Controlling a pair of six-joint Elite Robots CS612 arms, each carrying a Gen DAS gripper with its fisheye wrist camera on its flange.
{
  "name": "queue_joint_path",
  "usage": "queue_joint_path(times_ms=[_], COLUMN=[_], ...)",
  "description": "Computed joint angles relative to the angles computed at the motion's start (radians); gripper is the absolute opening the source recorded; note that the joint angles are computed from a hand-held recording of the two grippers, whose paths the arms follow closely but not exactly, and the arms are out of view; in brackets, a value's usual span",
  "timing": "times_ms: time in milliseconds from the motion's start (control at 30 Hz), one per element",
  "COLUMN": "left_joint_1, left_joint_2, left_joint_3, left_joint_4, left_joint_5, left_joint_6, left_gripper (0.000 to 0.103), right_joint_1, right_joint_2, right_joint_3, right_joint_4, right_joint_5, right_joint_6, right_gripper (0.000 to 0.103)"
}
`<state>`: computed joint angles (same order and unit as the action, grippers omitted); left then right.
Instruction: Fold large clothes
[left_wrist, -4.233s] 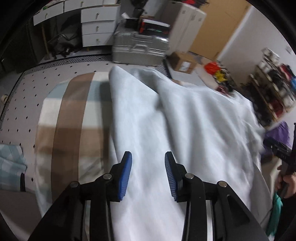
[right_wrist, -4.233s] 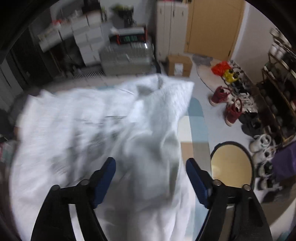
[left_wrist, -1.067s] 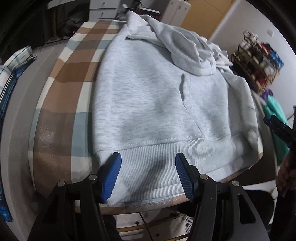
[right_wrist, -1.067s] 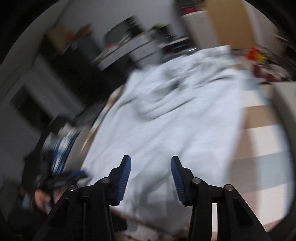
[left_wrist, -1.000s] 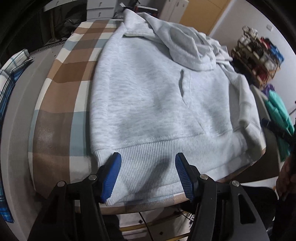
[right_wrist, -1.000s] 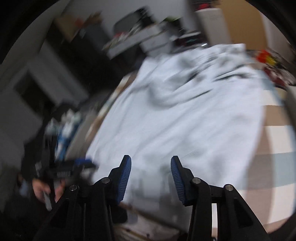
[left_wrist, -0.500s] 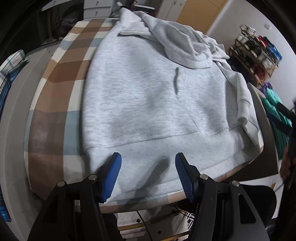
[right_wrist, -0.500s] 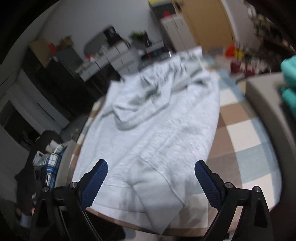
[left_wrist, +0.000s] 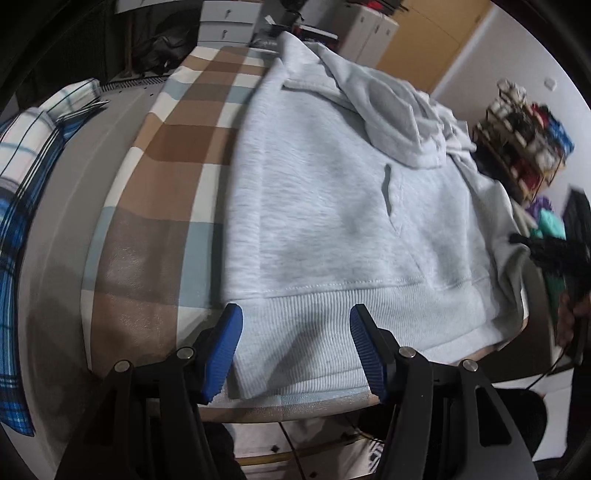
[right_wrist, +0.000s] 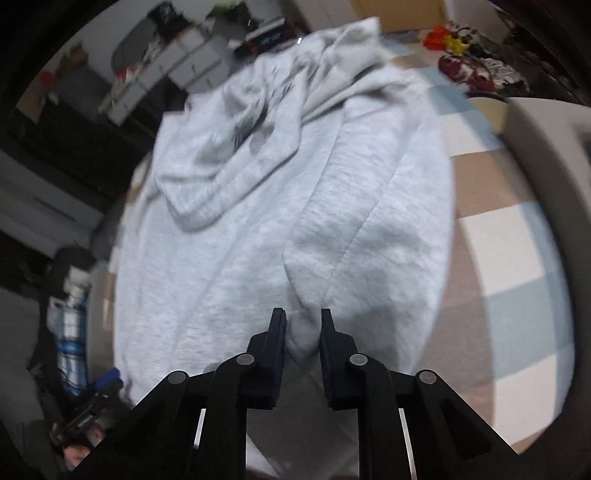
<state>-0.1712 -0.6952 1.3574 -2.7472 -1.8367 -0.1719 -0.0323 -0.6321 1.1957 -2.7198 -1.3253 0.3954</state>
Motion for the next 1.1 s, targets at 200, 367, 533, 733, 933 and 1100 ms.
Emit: queue_joint_path(times_ms=[200, 367, 533, 733, 933, 1100], left_joint_1=[-0.012, -0.016, 0.0, 0.013, 0.007, 0.013], left_joint_2=[-0.012, -0.008, -0.005, -0.035, -0.009, 0.006], left_joint_3=[0.024, 0.003, -0.018, -0.002, -0.055, -0.062], left_joint_4=[-0.052, 0.02, 0.117, 0.146, 0.254, 0.24], left_joint_5=[0.086, 0.14, 0.04, -0.027, 0.017, -0.055], left_joint_6=[-0.057, -0.048, -0.047, -0.043, 0.003, -0.057], left_gripper=[0.055, 0.055, 0.055, 0.06, 0.074, 0.075], right_joint_1=[-0.052, -0.071, -0.054, -0.074, -0.085, -0.075], right_joint_2=[-0.119, -0.125, -0.106, -0.102, -0.064, -0.049], right_joint_3=[0.23, 0.279, 0.271, 0.292, 0.283, 0.259], right_joint_4=[-0.263, -0.243, -0.183, -0.262, -0.368, -0.333], right_joint_5=[-0.081, -0.096, -0.137, -0.037, 0.083, 0.102], right_joint_6=[0.059, 0.09, 0.017, 0.043, 0.115, 0.092], right_gripper=[0.009, 0.009, 0.01, 0.028, 0.061, 0.056])
